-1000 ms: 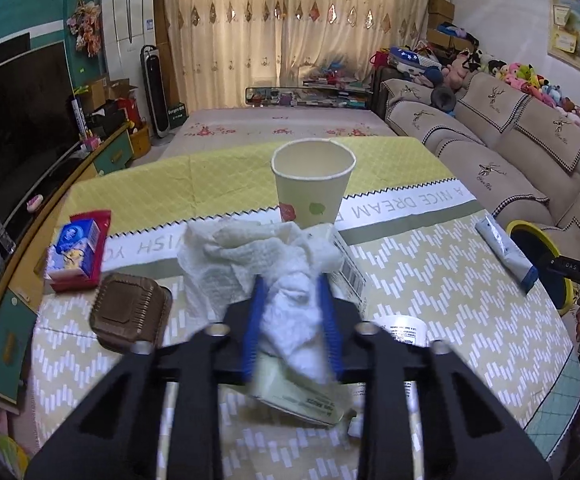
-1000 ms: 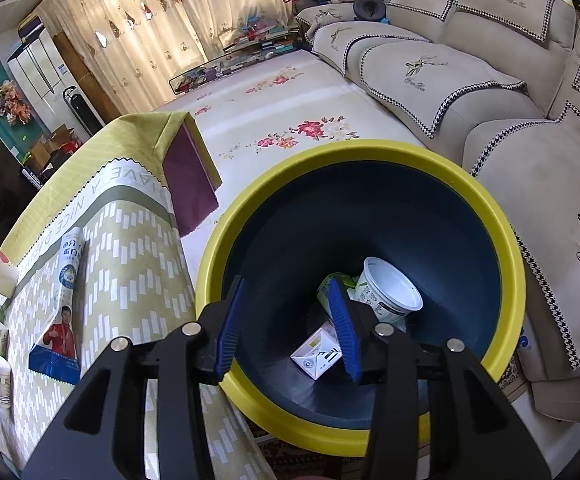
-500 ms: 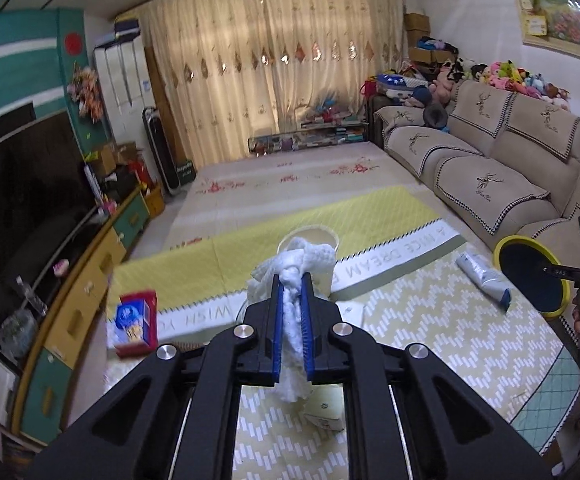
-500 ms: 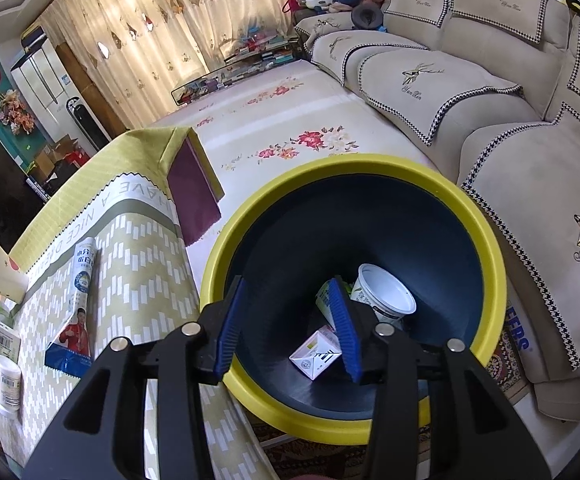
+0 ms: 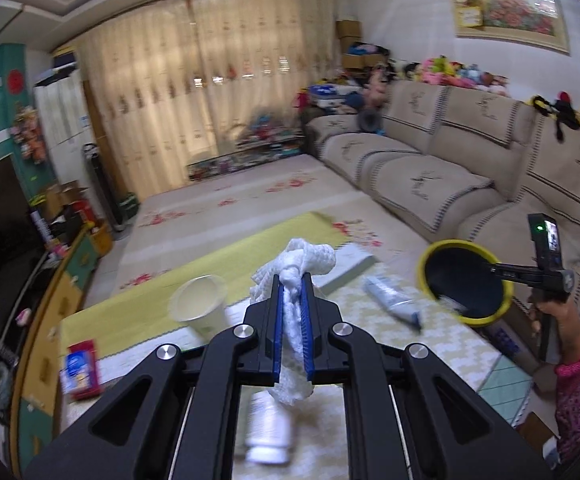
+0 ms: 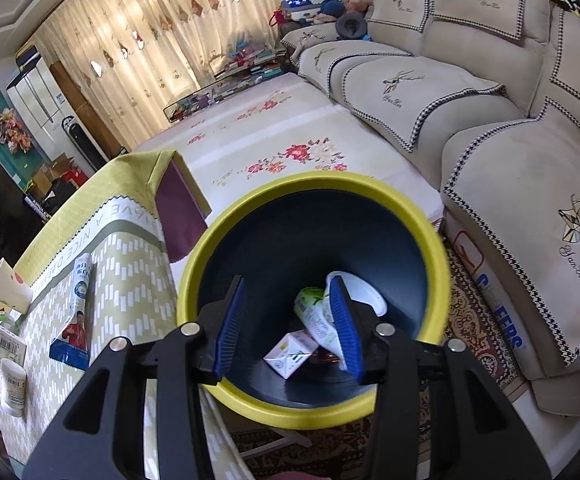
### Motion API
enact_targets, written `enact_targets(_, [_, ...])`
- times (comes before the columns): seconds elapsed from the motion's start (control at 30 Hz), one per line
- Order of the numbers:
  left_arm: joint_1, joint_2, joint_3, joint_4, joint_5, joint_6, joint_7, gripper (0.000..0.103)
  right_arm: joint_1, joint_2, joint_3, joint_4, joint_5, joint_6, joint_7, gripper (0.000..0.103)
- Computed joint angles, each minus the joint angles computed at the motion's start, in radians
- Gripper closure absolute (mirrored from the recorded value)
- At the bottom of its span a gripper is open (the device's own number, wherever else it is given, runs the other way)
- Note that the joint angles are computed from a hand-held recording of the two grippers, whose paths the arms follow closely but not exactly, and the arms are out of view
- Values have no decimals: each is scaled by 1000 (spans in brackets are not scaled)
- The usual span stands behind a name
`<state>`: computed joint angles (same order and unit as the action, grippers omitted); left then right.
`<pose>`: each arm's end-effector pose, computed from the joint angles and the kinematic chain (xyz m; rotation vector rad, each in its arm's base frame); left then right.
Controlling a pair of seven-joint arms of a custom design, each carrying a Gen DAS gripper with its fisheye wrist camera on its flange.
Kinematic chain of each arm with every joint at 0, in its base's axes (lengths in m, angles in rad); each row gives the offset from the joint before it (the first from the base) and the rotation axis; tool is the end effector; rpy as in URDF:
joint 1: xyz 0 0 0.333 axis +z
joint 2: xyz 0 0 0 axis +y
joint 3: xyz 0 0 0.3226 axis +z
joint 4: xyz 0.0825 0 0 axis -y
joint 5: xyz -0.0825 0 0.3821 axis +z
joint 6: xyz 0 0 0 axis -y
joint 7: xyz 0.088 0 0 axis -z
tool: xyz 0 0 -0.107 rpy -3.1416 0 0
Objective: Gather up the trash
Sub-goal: 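Grasp the crumpled white towel with the left gripper and lift it, then carry the white towel over the yellow bin and open the left gripper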
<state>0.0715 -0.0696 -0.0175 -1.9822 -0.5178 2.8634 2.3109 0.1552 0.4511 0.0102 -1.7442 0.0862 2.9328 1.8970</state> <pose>0.5810 0.0585 0.6129 -1.3940 1.8112 -0.8555 0.7014 0.1104 0.4107 -1.5109 1.9271 -0.4285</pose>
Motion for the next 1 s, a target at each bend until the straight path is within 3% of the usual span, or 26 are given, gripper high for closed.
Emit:
enact_targets(0.2, [-43, 85, -59, 109, -44, -75, 37, 94, -28, -37, 2, -59, 18, 26, -17, 61])
enact_targets(0.4, [-73, 209, -137, 270, -8, -125, 17, 94, -52, -54, 4, -91, 30, 23, -44, 61])
enact_targets(0.63, [-146, 431, -191, 520, 188, -214, -143, 94, -82, -72, 8, -125, 53, 29, -73, 61])
enact_targets(1.0, [-295, 802, -165, 962, 482, -401, -365, 93, -125, -82, 23, -150, 108, 46, -117, 56])
